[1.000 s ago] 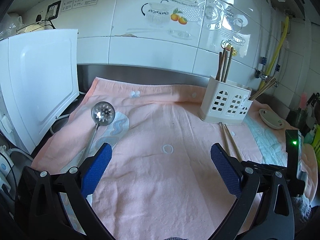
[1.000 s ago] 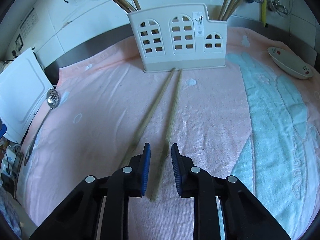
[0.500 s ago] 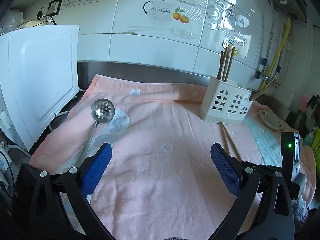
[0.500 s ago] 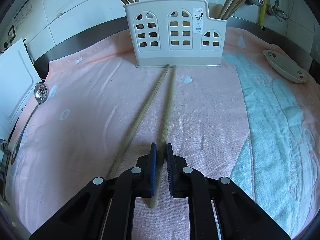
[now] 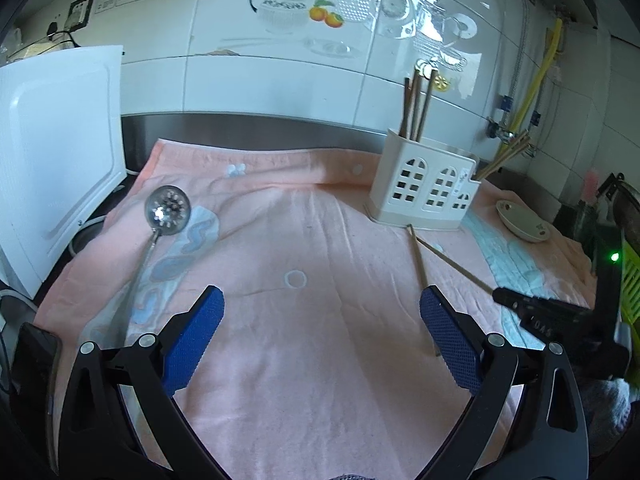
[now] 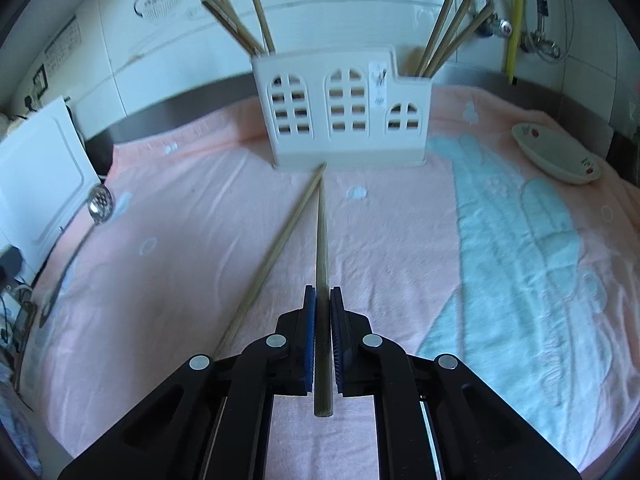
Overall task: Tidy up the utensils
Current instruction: 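Lower the right gripper onto a wooden chopstick and close on it, then grasp the last wooden chopstick with the left gripper while the right gripper lifts its chopstick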
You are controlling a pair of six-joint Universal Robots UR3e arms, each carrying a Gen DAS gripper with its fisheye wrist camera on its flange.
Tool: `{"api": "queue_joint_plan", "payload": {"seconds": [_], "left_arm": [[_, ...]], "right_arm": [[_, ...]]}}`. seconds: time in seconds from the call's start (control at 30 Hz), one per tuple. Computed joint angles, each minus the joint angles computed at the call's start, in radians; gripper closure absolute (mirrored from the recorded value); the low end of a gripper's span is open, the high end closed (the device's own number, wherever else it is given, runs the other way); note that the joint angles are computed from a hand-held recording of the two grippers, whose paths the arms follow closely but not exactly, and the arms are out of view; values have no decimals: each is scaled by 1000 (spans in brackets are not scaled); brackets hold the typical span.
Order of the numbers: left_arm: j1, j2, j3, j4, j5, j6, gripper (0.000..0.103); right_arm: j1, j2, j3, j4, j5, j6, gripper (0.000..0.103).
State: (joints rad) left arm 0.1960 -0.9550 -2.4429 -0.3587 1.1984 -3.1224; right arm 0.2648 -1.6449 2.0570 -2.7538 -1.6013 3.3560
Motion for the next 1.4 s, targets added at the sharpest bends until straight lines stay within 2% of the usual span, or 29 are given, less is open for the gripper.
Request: {"api": "queue_joint_plan", "payload": {"seconds": [0.17,0.27,0.4,0.47,0.53,0.6,0.83,0.97,1.03,1.1,1.27,1.4], "left_arm": [[-126,-129,41,62,45,-43,11],[-223,-235,85,101,90,-65,19],[-322,-387,174,117,98,-92,44],[-373,-471,231,119,117,-109,51],[-410,-539,278,121,126,-119,65],[-452,-612,340,110,155,-130,72],[-525,-768,497,60,219,-134,82],[-537,-826,557,27,252,-163,83],[-539,-847,571,17,259,-171,84],[-539,-862,579,13,259,-170,89],[-565,-886,609,-7,307,-159,96],[-561,-872,608,-15,312,-150,97]], "right_arm": [[-41,-105,22,20,27,-39,96],[-70,-160,29,34,49,-59,96],[-112,-220,38,54,83,-90,96],[-134,-245,44,65,99,-109,96],[-160,-270,50,76,122,-125,96],[-192,-297,61,88,149,-145,96],[-269,-361,82,126,221,-194,96],[-301,-387,90,141,254,-212,96],[-313,-398,93,147,266,-219,96],[-321,-405,96,152,276,-226,96],[-327,-408,96,157,282,-235,96],[-325,-407,94,158,278,-237,96]]}}
